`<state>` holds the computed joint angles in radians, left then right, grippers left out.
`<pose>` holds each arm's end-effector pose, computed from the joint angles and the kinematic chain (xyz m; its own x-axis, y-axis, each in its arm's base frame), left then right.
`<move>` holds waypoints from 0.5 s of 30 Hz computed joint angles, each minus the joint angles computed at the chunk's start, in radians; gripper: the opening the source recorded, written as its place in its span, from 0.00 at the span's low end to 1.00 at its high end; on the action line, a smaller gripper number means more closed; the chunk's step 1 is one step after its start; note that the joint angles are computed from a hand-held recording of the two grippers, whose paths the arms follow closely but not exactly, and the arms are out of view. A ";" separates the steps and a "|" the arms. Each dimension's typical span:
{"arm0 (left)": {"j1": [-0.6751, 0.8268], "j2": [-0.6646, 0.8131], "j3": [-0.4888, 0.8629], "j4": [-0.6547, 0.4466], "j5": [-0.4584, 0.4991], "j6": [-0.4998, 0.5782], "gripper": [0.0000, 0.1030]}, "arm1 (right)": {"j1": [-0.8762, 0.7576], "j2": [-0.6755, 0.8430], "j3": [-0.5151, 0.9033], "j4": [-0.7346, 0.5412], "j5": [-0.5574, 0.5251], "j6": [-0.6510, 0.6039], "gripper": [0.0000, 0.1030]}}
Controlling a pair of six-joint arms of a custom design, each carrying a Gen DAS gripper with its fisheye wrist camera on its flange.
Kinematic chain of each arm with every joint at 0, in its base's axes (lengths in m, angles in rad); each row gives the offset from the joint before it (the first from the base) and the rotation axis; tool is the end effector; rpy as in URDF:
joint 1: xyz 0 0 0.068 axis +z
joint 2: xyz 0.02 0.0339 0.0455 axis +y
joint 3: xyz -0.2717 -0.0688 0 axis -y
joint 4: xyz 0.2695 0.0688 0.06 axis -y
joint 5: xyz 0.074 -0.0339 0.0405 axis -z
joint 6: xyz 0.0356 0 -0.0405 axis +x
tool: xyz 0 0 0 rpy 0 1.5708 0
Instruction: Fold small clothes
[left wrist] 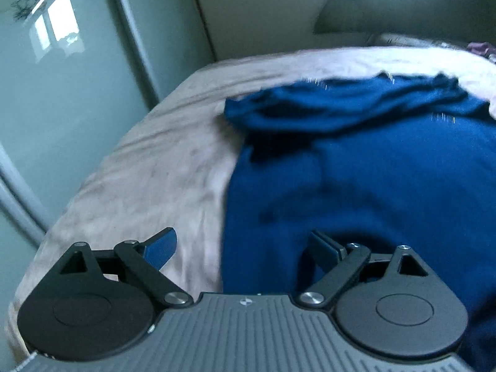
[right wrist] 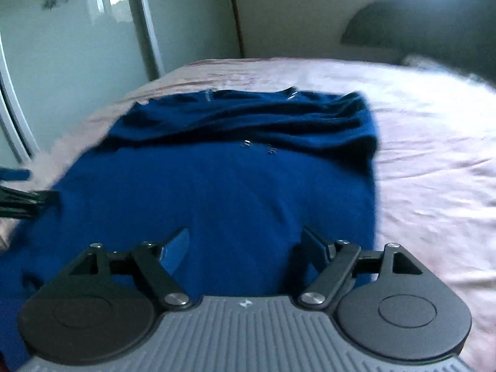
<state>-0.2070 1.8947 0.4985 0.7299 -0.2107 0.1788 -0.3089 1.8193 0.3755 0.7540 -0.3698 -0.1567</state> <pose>0.2931 -0.0539 0.0488 -0.5881 0.3012 -0.7506 0.1470 0.9524 0.2670 0.2546 -0.0677 0.0489 -0.6016 0.0392 -0.7978 -0.0770 0.9913 0.1068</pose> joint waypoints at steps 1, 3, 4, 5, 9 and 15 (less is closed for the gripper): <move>-0.005 -0.003 -0.022 0.018 -0.013 -0.002 0.91 | 0.016 -0.002 -0.043 0.065 0.060 -0.007 0.77; -0.030 0.009 -0.071 0.115 -0.062 0.014 0.91 | 0.030 -0.033 -0.132 0.151 0.124 -0.011 0.77; -0.044 0.024 -0.090 0.173 -0.087 0.023 0.91 | 0.032 -0.045 -0.163 0.176 0.122 0.009 0.77; -0.057 0.038 -0.093 0.205 -0.106 0.031 0.91 | 0.025 -0.052 -0.187 0.196 0.090 0.041 0.77; -0.106 0.113 -0.080 0.284 -0.185 0.017 0.91 | 0.024 -0.024 -0.240 0.290 -0.050 0.109 0.77; -0.047 0.068 -0.165 0.395 -0.163 0.044 0.92 | -0.079 -0.093 -0.334 0.361 -0.019 0.030 0.77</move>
<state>-0.2541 1.9626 0.3339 1.1252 -0.3736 0.2232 -0.3879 1.7267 0.0413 1.1147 -0.3886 -0.1266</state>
